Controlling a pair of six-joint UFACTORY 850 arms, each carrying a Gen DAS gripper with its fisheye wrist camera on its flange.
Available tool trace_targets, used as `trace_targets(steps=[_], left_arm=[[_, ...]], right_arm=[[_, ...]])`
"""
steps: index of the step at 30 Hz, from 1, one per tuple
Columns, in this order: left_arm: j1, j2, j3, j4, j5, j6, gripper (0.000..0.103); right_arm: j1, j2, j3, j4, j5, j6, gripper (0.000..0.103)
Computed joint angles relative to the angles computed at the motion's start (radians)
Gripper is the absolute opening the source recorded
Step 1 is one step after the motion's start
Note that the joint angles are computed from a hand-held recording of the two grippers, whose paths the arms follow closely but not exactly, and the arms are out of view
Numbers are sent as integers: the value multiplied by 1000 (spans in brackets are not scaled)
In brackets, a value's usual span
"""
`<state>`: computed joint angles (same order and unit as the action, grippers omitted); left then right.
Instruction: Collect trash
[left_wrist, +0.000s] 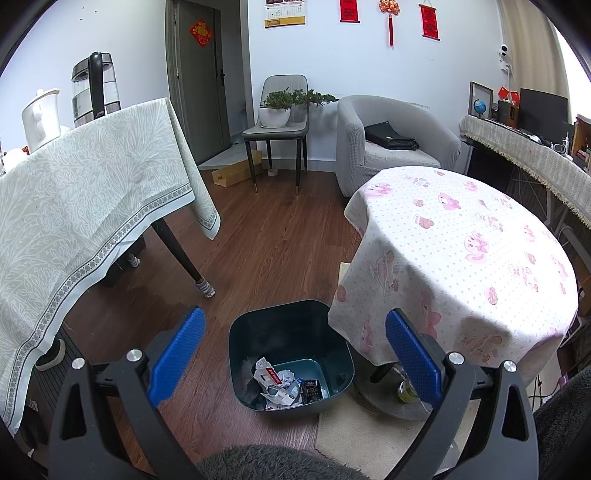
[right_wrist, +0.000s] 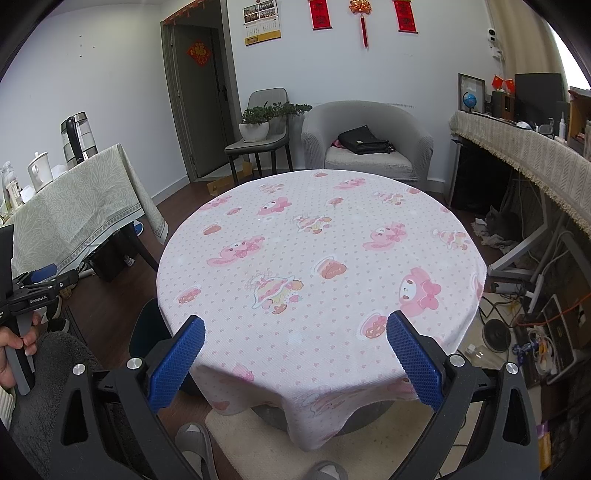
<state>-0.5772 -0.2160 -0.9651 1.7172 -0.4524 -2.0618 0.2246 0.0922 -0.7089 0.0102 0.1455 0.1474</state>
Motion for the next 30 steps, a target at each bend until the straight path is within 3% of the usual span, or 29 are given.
trace_targets(steps=[30], left_arm=[[-4,-3,-1,-9,-1,9,100]], right_arm=[[2,1,-2,17,-6,-17,100]])
